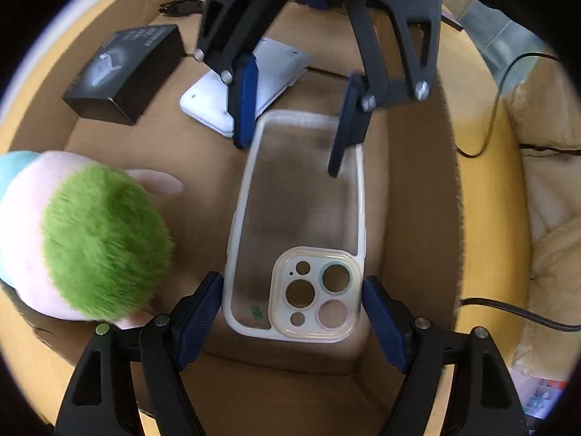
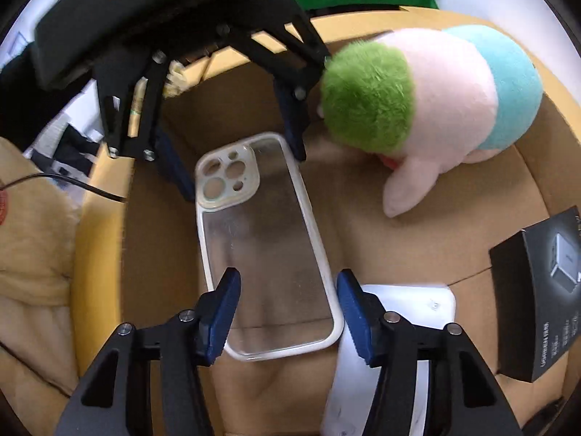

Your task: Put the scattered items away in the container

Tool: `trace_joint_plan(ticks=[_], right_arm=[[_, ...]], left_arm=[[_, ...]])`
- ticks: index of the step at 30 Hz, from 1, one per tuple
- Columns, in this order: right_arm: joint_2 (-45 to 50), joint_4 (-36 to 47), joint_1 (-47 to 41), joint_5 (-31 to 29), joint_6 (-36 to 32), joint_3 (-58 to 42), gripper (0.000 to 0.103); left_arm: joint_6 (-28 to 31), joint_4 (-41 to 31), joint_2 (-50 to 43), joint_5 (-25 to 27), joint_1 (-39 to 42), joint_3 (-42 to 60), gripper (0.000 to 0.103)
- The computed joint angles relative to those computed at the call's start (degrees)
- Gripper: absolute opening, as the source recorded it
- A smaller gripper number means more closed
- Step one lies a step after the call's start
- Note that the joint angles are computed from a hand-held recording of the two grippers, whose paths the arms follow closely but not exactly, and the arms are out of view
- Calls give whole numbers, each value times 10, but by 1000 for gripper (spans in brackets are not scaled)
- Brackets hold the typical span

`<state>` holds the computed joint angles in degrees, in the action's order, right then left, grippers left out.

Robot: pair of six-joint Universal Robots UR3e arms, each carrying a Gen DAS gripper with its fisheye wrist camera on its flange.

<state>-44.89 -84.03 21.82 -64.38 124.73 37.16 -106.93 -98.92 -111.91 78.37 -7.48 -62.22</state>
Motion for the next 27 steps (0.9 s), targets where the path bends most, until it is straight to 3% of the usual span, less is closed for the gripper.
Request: trace_joint_plan(ticks=[6, 10, 17, 20, 23, 27], right_arm=[[-61, -82, 9, -10, 15, 110, 75], [-166, -173, -12, -1, 42, 256, 89], [-413, -428, -66, -18, 213, 559, 103], [-528, -500, -96, -20, 282, 677, 103], [-583, -560, -74, -105, 366, 730, 103], [-639, -652, -58, -183, 479, 824, 103]], left_arm=[[-36, 41, 44, 35, -11, -50, 80], [-51, 51, 92, 40, 1, -86, 80], [-75, 65, 192, -10, 45, -139, 81], [-105, 117, 195, -19, 52, -156, 81], [-166, 213, 217, -50, 45, -188, 81], [-338, 414, 305, -55, 2, -317, 82]])
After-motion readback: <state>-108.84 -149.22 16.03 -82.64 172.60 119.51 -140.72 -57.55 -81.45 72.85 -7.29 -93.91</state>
